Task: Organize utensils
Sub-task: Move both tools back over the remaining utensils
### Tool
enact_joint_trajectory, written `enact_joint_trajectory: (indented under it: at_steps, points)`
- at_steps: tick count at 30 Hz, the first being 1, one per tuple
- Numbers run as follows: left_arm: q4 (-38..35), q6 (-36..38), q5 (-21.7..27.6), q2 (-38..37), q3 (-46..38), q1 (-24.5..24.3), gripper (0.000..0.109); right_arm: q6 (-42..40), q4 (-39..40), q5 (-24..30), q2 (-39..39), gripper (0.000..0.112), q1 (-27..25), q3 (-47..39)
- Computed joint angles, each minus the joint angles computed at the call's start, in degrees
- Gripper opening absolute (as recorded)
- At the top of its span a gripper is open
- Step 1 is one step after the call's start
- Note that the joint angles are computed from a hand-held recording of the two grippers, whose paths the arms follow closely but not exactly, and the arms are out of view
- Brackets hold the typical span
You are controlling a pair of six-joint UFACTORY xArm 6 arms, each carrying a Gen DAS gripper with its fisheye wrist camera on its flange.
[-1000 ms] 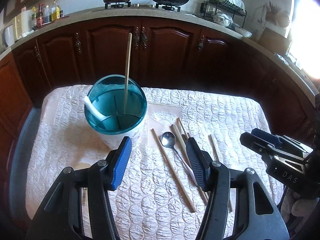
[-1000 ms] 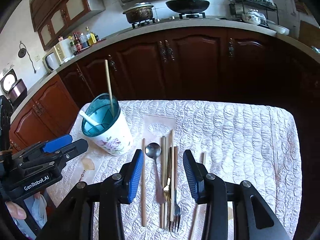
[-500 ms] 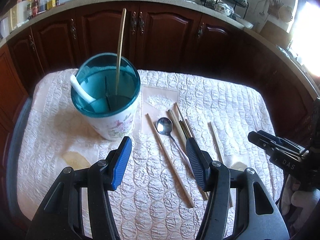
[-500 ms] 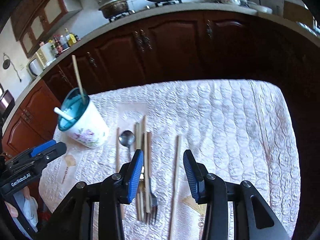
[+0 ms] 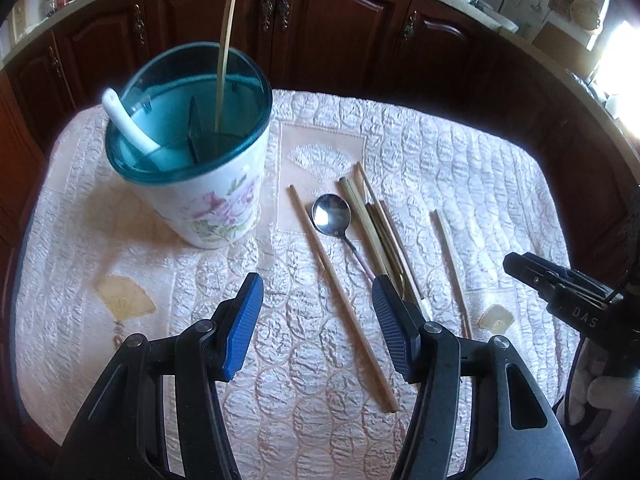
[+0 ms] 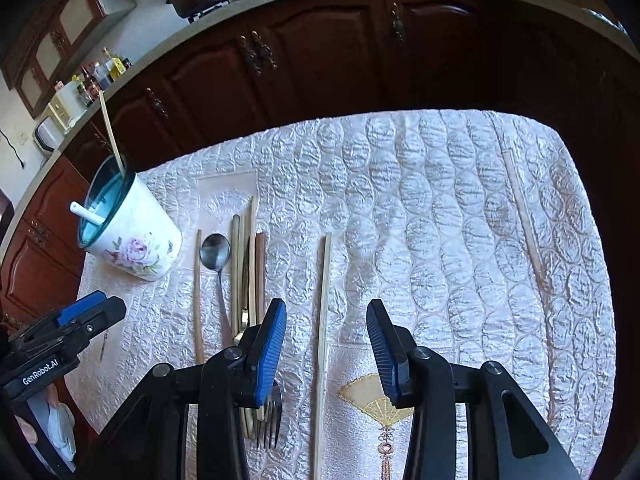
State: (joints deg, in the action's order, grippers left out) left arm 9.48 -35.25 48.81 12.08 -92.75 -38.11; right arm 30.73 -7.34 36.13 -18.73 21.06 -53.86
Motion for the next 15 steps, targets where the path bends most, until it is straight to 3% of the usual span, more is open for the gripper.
enact_joint_trajectory:
  at_steps: [15]
  points:
    - [-5.9, 2.6, 1.5, 6.4, -4.0, 0.0, 0.056, -3.0, 3.5, 0.4, 2.9, 0.040, -0.5, -0.5]
